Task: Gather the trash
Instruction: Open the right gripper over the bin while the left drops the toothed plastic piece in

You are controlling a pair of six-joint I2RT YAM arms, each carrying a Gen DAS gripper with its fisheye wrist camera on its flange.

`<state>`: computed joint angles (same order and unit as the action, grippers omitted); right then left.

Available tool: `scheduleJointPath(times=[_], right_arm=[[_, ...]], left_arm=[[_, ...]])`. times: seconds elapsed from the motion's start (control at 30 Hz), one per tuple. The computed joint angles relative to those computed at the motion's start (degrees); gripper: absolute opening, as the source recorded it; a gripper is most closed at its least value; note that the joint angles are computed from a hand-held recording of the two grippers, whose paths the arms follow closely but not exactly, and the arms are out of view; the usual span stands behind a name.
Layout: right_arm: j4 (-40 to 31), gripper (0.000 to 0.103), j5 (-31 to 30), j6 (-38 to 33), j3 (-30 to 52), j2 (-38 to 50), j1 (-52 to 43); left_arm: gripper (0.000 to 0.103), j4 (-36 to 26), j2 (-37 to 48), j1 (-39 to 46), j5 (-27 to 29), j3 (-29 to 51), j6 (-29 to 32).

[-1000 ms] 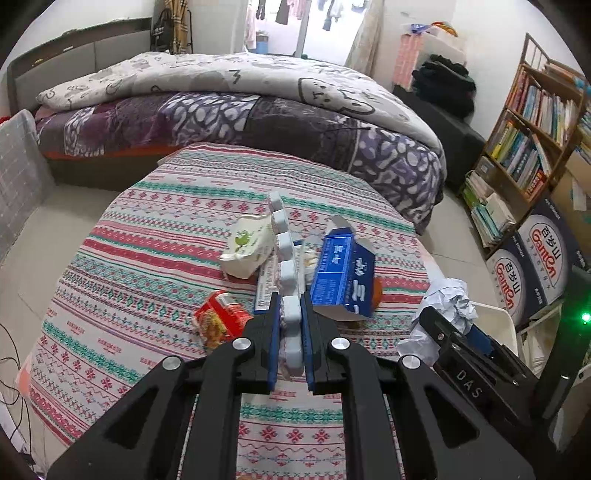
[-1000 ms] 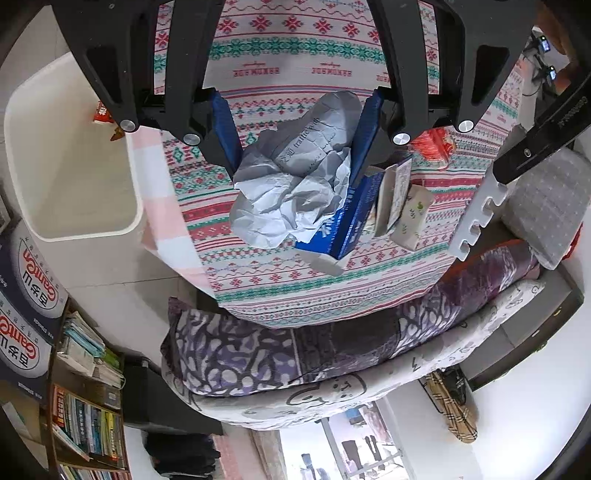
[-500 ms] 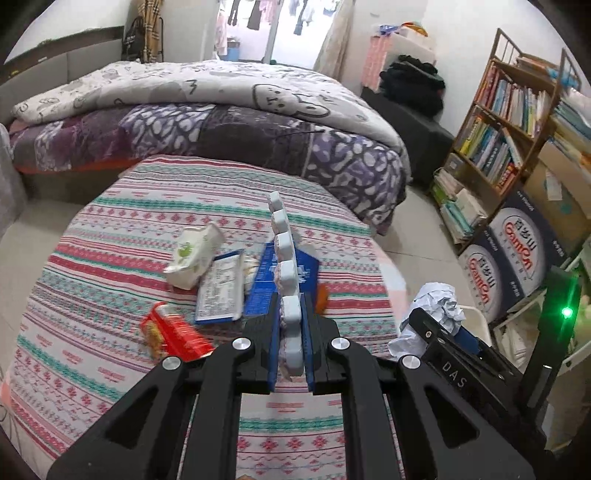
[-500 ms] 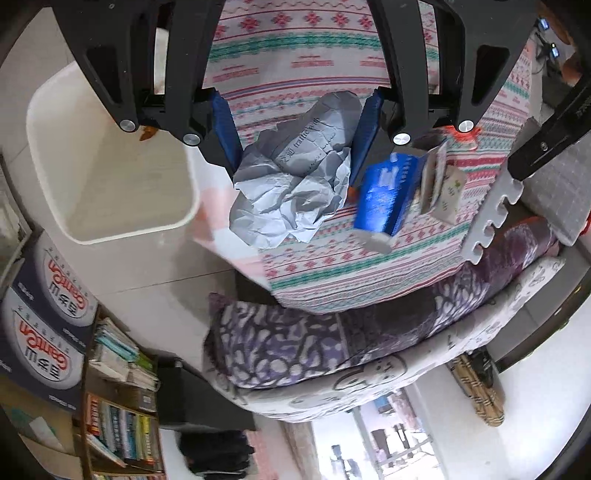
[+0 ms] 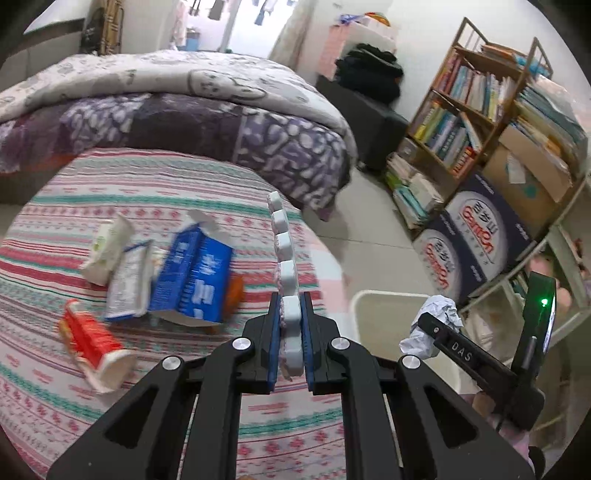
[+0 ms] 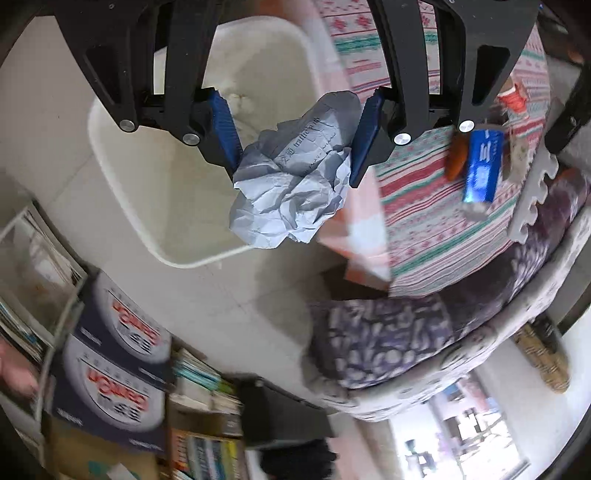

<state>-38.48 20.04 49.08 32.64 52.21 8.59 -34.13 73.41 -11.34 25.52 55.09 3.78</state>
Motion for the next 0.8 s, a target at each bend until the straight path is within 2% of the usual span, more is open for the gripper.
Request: scheduleJointPath(times=[0.17, 0.23, 0.3, 0.4, 0.7, 0.8], right_arm=[[-2.51, 0.057, -3.05, -3.08, -1.49, -5.06, -8.41], [-3.33, 0.063, -4.5, -3.89, -1.73, -6.46, -11.91], [-4.49, 0.075, -5.28, -4.4, -1.95, -8.53, -15.22], [-5.42, 0.08, -7.54, -5.85, -1.95, -11.1, -19.72], [-6.68, 0.082, -9.96, -6.93, -1.81, -15.2, -25.96], [-6.78, 0.082, -9.77, -6.62, -1.78, -15.57, -26.43]], left_arm=[[0.011, 1.7, 0.38, -7.24, -1.32, -0.93, -2.91], [0.011, 2.5, 0.46, -10.08, -2.12, -1.44, -3.72], [0.011, 3.11, 0.35, -12.63, -2.85, -2.05, -4.46], [0.011, 4.02, 0.83, -16.03, -3.39, -2.86, -5.18], [0.011, 5.72, 3.56, -22.51, -3.32, -3.91, -6.79], [0.012, 6.43, 4.48, -23.95, -1.63, -4.12, -6.85]])
